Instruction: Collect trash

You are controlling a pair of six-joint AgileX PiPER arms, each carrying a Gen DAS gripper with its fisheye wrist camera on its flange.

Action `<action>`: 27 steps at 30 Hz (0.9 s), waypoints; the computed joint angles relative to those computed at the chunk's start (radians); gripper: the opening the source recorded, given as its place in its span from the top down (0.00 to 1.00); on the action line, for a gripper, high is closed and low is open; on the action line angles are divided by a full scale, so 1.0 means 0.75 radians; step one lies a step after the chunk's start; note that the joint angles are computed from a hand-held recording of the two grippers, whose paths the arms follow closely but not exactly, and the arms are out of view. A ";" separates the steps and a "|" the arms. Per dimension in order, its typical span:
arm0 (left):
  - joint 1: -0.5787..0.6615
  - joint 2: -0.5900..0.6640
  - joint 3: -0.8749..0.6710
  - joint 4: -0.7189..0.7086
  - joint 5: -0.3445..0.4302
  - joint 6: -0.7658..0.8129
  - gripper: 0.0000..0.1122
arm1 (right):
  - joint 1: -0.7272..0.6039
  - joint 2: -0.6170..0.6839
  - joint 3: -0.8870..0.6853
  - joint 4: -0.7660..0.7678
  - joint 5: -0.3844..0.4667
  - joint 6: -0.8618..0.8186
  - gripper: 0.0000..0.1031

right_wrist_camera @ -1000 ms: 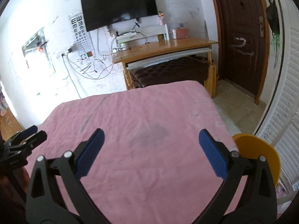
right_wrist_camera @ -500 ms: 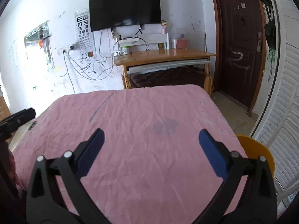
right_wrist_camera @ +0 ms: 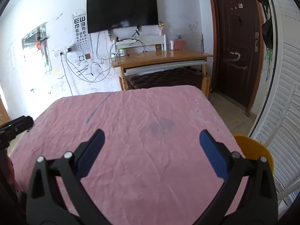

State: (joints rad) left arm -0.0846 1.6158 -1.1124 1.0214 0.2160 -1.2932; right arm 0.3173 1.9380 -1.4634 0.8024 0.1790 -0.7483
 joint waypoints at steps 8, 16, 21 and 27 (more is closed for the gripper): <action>-0.009 -0.011 0.007 -0.016 -0.009 0.024 0.14 | 0.002 -0.015 0.009 -0.038 -0.015 0.039 0.06; -0.009 -0.013 0.003 -0.074 -0.019 0.092 0.14 | -0.001 -0.016 0.008 -0.033 -0.018 0.035 0.06; -0.005 -0.012 0.003 -0.089 -0.024 0.108 0.14 | -0.003 -0.013 -0.001 -0.031 -0.010 0.032 0.06; -0.008 -0.010 0.004 -0.087 -0.023 0.110 0.14 | -0.004 -0.014 0.002 -0.023 -0.014 0.024 0.06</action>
